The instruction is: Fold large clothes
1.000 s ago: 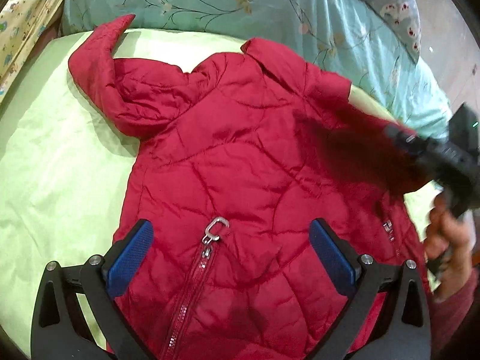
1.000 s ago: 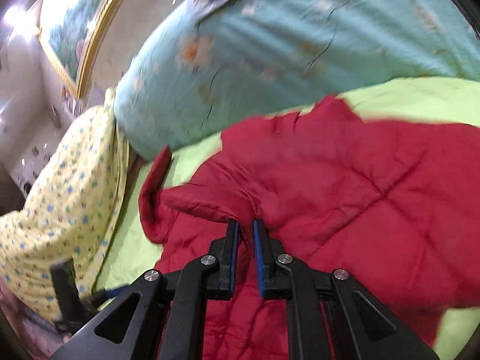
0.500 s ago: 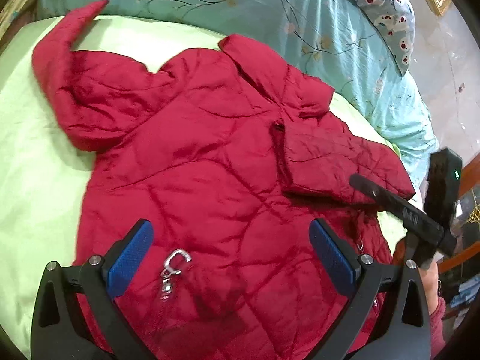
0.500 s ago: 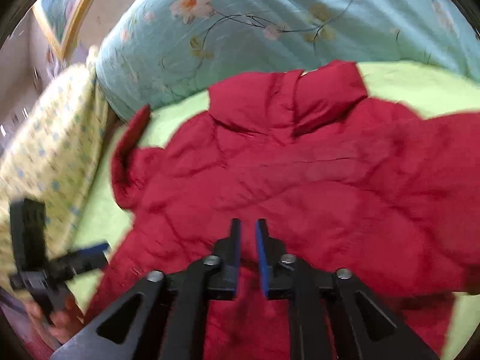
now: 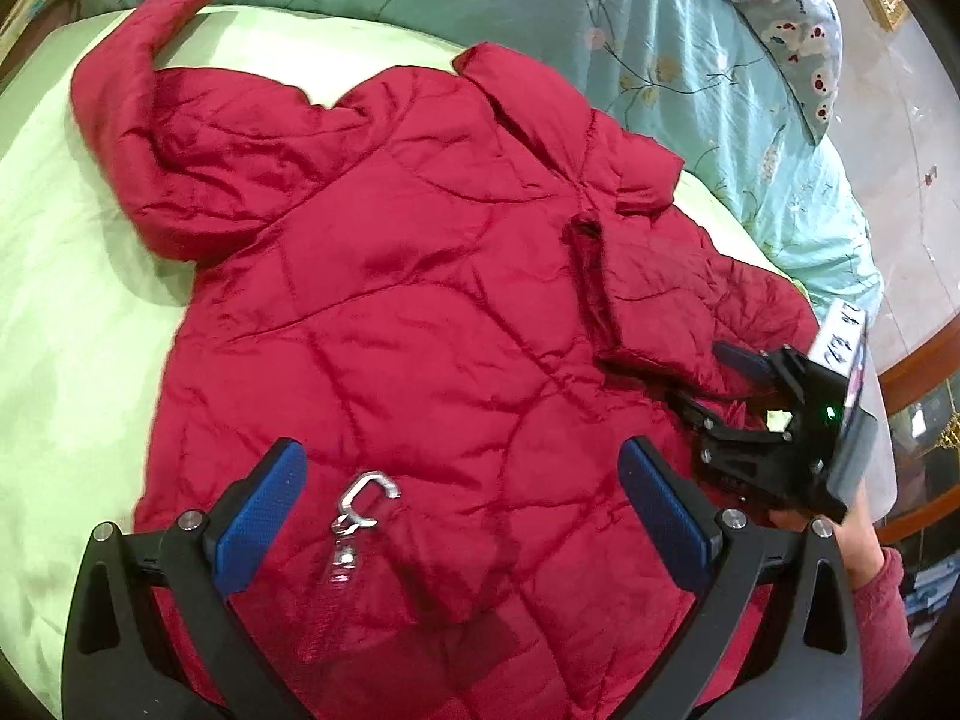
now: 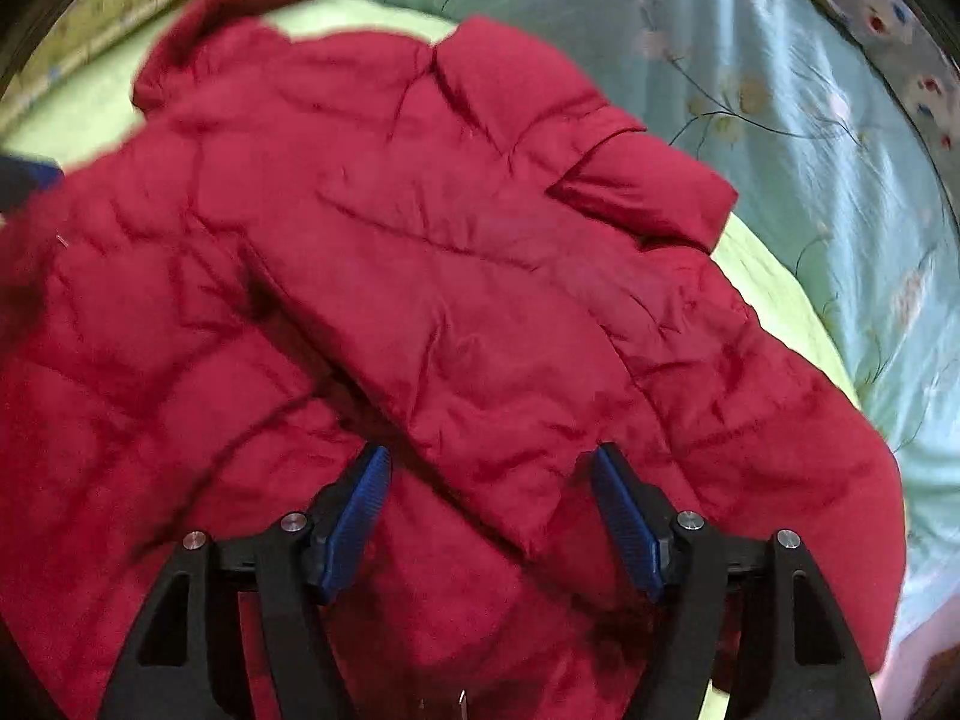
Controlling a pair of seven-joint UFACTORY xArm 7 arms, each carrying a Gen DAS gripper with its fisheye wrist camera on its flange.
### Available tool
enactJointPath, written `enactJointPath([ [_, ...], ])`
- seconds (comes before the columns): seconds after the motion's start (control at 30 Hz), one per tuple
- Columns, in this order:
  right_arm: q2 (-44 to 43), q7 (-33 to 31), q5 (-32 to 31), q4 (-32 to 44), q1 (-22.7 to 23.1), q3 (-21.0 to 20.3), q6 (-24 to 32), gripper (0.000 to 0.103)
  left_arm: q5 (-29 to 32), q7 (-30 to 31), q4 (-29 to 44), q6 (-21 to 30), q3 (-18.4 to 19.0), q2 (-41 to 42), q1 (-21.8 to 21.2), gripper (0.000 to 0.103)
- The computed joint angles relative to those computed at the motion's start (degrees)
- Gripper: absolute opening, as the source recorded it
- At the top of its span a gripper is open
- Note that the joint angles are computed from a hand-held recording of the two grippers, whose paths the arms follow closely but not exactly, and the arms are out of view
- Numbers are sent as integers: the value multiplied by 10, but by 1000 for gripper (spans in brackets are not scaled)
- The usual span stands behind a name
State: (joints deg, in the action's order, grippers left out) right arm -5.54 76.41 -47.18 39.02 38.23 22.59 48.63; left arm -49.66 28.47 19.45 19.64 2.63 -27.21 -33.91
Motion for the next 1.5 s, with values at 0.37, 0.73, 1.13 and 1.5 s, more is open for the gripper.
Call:
enactJointPath([
  [0.37,-69,268,-196,-44,-132,37,-303,9,-64,77,24,66,45,4,34,103],
  [0.73,97,410,-388,79,-71,-20,-323,15,-143,142,142,143,24,126,95,103],
  [1.13,40,402,-345,27,-34,-56,-347,33,-111,164,217,93,-77,225,153,14],
  [1.5,-266,443,-155,-191,-52,-21,-222,55,15,121,170,-80,-114,224,131,21],
])
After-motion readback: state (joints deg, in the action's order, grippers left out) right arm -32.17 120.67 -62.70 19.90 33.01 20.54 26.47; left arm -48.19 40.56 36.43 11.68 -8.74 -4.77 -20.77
